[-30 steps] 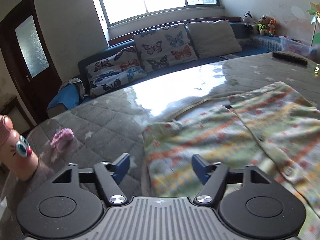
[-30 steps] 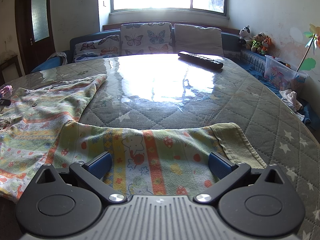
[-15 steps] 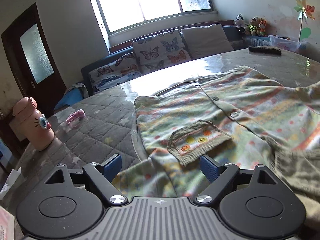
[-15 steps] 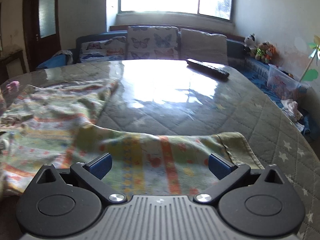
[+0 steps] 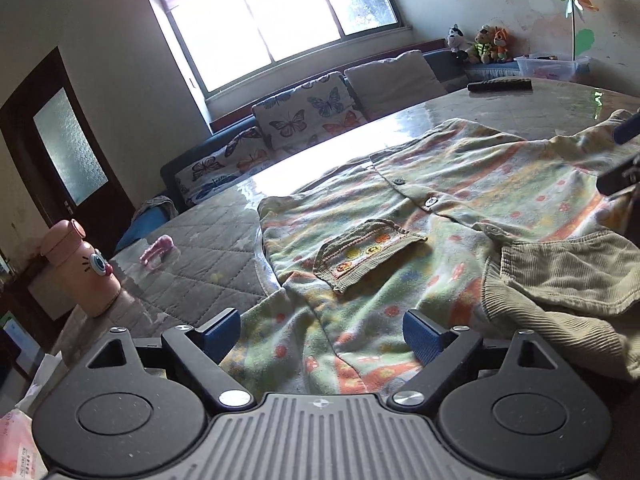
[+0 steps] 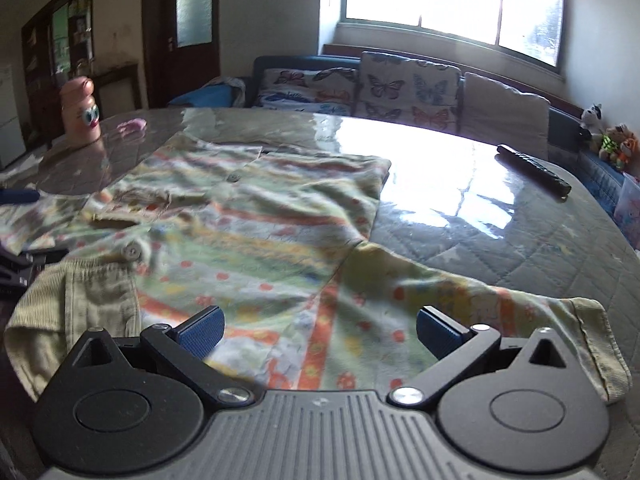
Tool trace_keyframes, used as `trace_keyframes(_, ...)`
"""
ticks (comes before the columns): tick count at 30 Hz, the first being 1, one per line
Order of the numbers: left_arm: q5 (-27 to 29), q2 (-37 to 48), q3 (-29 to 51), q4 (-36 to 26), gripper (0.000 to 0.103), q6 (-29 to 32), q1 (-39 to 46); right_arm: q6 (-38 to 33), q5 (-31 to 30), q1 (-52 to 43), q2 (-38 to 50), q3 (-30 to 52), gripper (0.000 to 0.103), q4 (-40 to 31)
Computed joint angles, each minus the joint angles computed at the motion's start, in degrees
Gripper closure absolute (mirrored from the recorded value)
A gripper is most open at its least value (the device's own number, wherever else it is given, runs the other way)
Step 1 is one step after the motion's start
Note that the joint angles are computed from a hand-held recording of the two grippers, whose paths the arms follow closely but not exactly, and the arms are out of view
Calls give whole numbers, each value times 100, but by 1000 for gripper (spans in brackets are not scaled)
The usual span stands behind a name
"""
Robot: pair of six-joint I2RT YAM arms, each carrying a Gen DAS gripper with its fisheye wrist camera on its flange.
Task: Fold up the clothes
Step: 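Grasp the corduroy sleeve with the right gripper and lift it toward the shirt body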
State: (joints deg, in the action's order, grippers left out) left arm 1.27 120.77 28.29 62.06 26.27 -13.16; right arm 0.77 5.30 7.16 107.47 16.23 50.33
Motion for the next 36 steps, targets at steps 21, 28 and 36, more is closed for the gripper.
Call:
trace_keyframes(21, 73, 113, -60, 179, 13, 45, -184, 24, -326, 1378, -1085, 3, 26, -972)
trace_keyframes(28, 110, 51, -62, 175, 13, 12, -130, 24, -542, 1848, -395, 478, 56, -1120)
trace_keyframes(36, 147, -54, 37, 56, 13, -67, -93, 150, -416, 2052, -347, 472, 98, -1120)
